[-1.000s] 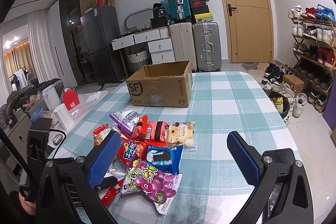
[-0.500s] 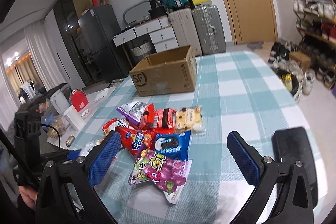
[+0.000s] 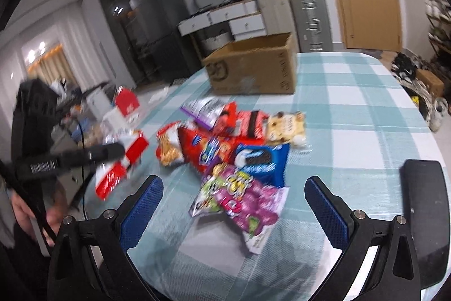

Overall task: Organize snacks
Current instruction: 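Grasp the purple-green candy bag with the right gripper while the left holds its bag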

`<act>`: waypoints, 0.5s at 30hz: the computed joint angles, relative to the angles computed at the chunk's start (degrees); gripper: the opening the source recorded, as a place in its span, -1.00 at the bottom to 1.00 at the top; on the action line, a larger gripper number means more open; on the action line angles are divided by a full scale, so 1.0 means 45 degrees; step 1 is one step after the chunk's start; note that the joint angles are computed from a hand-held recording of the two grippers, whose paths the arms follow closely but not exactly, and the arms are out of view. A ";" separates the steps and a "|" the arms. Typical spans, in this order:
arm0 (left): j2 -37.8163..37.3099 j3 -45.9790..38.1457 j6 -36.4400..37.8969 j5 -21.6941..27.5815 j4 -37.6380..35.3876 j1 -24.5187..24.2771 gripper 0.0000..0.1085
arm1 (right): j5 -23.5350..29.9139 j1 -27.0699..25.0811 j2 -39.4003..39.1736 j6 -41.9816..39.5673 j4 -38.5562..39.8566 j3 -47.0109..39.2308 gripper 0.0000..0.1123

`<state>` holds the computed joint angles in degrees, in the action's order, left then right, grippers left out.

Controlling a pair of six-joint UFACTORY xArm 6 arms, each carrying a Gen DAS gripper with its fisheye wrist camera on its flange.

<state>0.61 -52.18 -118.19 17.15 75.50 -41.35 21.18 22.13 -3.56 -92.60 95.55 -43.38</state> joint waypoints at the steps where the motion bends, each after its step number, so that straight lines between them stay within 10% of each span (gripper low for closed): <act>1: -0.0035 0.0074 -0.0201 -0.0007 0.0163 0.0013 -0.02 | -0.0276 0.0243 0.0136 -0.0318 0.0171 -0.0053 0.83; 15: -0.0687 0.0832 -0.1315 0.0124 0.0941 0.0101 -0.01 | -0.1959 0.1521 0.2680 -0.0399 -0.0029 -0.1627 0.26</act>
<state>-2.48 -48.43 -124.10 17.71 79.73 -40.89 12.36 28.97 8.50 -94.40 95.42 -50.70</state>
